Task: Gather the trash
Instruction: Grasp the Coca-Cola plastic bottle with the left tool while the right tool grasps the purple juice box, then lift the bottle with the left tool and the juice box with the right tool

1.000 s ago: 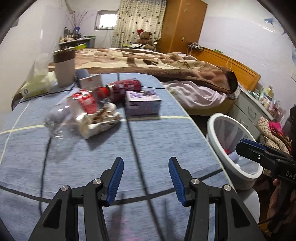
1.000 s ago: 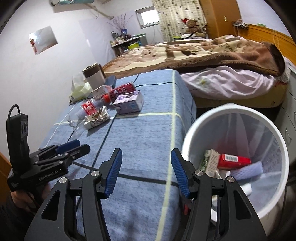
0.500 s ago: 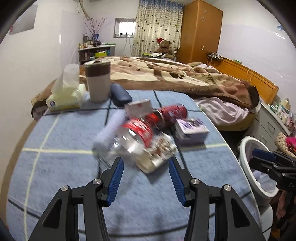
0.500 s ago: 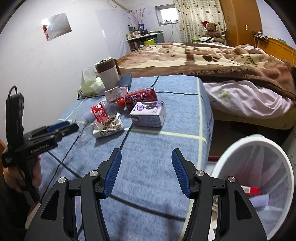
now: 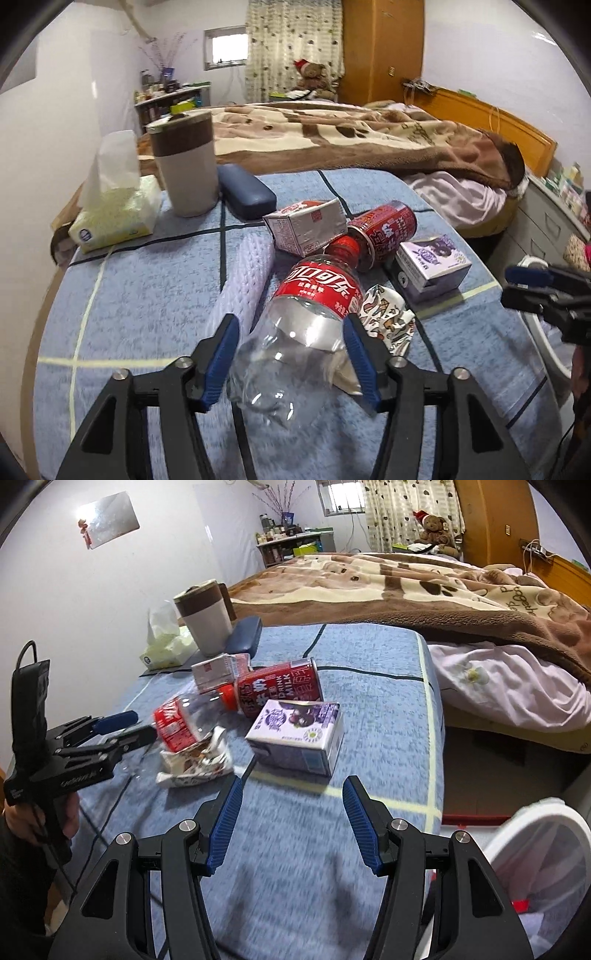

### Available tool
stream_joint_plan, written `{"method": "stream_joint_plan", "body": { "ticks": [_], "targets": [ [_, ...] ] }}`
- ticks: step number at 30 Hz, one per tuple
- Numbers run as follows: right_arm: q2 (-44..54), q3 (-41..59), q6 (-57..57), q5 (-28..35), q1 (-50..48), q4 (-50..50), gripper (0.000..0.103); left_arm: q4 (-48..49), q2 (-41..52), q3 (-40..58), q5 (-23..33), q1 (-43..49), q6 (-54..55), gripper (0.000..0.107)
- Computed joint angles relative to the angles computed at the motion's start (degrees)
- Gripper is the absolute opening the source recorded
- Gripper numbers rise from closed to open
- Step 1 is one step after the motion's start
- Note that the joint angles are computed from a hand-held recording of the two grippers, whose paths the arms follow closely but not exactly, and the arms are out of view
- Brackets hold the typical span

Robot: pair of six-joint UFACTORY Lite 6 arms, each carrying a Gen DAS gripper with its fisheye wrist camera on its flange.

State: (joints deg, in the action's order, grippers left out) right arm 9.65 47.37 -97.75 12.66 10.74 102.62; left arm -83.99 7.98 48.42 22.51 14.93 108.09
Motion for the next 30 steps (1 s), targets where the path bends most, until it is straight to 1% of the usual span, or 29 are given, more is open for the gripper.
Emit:
{"method": "stream_joint_plan", "body": {
  "ticks": [3, 7, 10, 13, 17, 21, 23, 26, 27, 29, 30],
  "targets": [
    [3.6, 2.9, -1.3, -0.1, -0.1, 1.2, 0.058, 2.1, 2.8, 1.9, 1.7, 0.4, -0.3, 0.066],
    [8.6, 7.3, -1.6, 0.2, -0.2, 2.1, 0.058, 1.5, 4.1, 2.1, 2.7, 0.6, 1.1, 0.068],
    [11.2, 9.1, -5.7, 0.7, -0.1, 7.3, 0.058, 1.0, 4.3, 2.0, 3.1, 1.1, 0.5, 0.068],
    [12.7, 10.3, 0.7, 2.9, 0.0, 1.5, 0.058, 0.3, 2.8, 0.4, 2.4, 1.6, -0.7, 0.068],
    [11.0, 8.4, 1.4, 4.7, 1.9, -0.3, 0.058, -0.3, -0.7, -3.3, 2.4, 3.4, -2.3, 0.068],
    [7.9, 6.2, 4.0, 8.0, 3.2, -6.0, 0.058, 0.9, -4.1, -6.6, 3.5, 6.5, -4.6, 0.066],
    [5.3, 4.7, 0.1, 7.3, 3.5, -3.3, 0.058, 1.7, -6.3, -8.4, 4.6, 8.4, -5.7, 0.063],
    [4.1, 4.6, -8.1, 4.7, 3.1, 4.2, 0.059, 3.3, -8.3, -9.8, 6.2, 10.5, -6.9, 0.055],
    [5.0, 5.8, -8.2, 4.5, 2.6, 3.7, 0.064, 3.8, -8.3, -9.7, 6.6, 10.9, -7.1, 0.055],
    [8.0, 8.9, -4.3, 4.4, 1.8, -1.1, 0.074, 4.5, -8.3, -9.5, 7.8, 11.3, -6.6, 0.055],
    [9.1, 9.9, -4.0, 3.7, 1.9, -1.8, 0.074, 4.8, -8.0, -9.3, 7.7, 10.9, -6.9, 0.055]
  ]
}}
